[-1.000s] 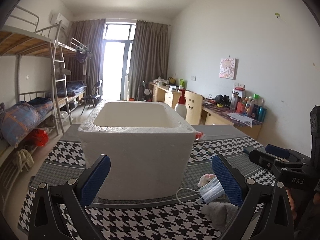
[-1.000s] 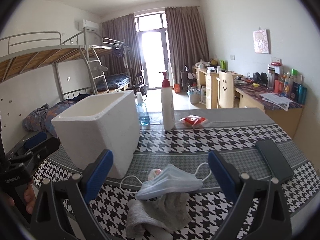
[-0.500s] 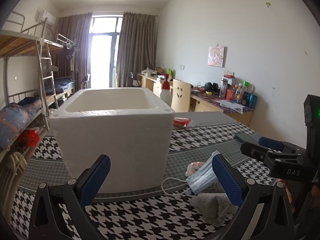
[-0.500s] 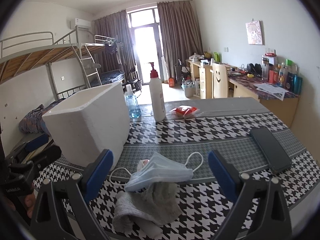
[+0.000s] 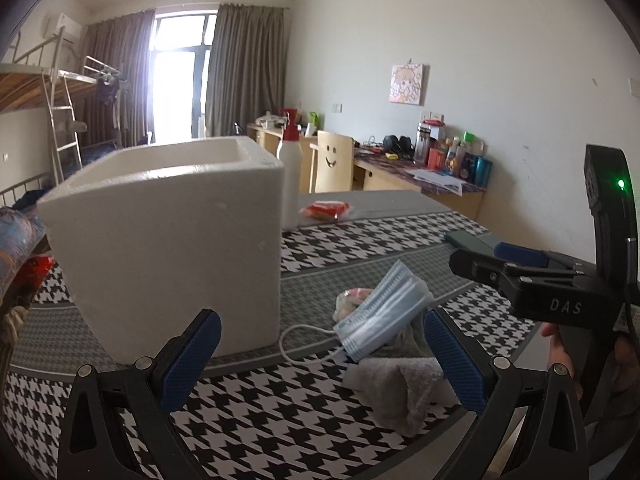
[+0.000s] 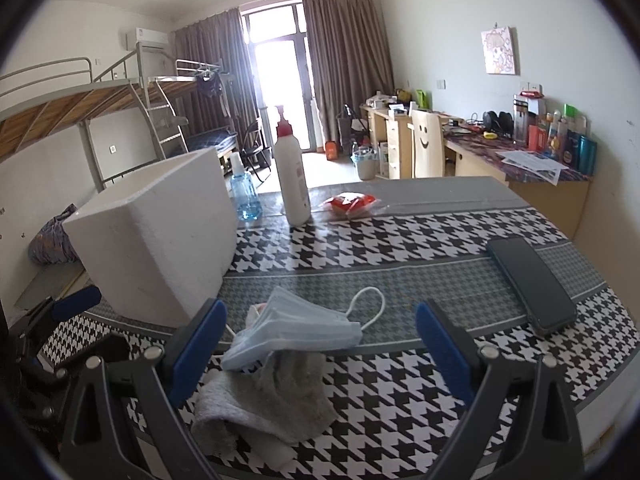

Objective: Organize soft objects
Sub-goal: 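Lower the right tool onto the blue face mask and close its gripper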

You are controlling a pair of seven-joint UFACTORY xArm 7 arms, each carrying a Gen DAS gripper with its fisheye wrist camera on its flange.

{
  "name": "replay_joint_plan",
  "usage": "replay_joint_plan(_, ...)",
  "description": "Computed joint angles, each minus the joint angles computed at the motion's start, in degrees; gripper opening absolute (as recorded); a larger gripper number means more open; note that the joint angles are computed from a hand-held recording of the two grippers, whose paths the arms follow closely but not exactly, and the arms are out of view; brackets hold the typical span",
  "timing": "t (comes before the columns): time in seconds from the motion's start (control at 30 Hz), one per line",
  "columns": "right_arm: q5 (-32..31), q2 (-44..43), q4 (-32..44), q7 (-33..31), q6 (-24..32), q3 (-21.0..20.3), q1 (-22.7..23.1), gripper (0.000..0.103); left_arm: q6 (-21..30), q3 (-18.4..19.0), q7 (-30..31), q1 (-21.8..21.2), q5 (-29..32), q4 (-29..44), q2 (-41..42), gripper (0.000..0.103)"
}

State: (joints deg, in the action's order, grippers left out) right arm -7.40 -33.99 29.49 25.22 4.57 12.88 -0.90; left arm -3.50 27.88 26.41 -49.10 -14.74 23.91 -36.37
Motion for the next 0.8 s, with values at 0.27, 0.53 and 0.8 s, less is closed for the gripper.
replay_joint_plan(0.27, 1.9, 3.5, 1.7, -2.5, 0.7, -3.8, 4.3, 0.097, 0.9, -1.4, -0.6, 1.7, -0.1, -0.4, 1.0, 0.102)
replay_joint_plan(0.53, 3.6, 7.4, 3.7, -6.4, 1.6, -6.1, 7.7, 0.093, 4.5, -0.4, 2.8, -0.3, -3.1, 0.9, 2.0, 0.102)
replay_joint_plan(0.8, 7.6, 10.0, 5.2, -11.3, 3.1, -9.3, 11.6, 0.079, 7.7, -0.3, 8.1, -1.5, -8.1, 2.2, 3.2, 0.102)
